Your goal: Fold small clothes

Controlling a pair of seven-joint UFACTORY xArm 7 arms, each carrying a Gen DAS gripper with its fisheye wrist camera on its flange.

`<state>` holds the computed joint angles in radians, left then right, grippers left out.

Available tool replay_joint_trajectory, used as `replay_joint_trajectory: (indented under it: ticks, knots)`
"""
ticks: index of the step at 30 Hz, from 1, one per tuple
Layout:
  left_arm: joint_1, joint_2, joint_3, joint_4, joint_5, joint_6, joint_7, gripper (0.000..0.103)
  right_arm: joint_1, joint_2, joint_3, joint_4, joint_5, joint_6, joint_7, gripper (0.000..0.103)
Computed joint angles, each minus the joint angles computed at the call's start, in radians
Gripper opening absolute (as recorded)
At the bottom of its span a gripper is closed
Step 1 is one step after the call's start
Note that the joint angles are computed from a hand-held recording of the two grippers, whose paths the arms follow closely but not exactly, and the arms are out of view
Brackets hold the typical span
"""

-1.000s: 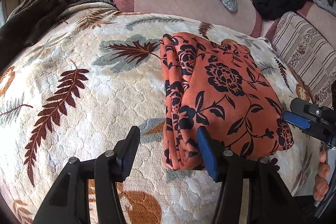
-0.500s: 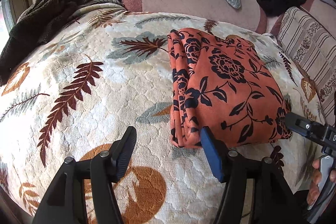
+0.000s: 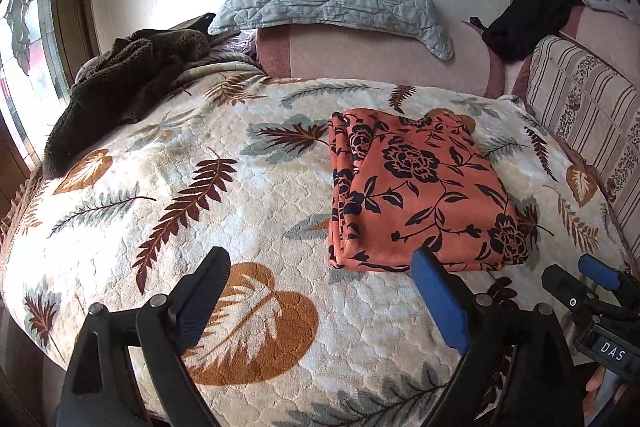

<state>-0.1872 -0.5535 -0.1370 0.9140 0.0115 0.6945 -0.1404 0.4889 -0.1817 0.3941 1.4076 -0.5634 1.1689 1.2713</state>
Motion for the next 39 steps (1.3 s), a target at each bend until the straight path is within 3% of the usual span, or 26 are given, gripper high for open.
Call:
replay_joint_trajectory:
  ticks: [3,15,21,39]
  knots:
    - [0.004,-0.010,-0.004,0.004,0.005,0.017,-0.012,0.095,0.010,0.030,0.022,0.061,-0.045,0.082,-0.024,0.103]
    - [-0.024,-0.012,0.017,0.036,-0.040,0.032,0.014,0.103,0.073,0.079,-0.005,0.131,-0.076,0.174,-0.047,0.103]
    - [0.003,0.011,-0.019,0.064,0.003,0.067,-0.018,0.103,0.073,0.069,-0.014,0.128,-0.077,0.184,-0.040,0.103]
    - [-0.001,0.037,-0.010,0.079,0.006,0.058,-0.029,0.103,0.093,0.103,-0.023,0.172,-0.101,0.214,-0.055,0.103]
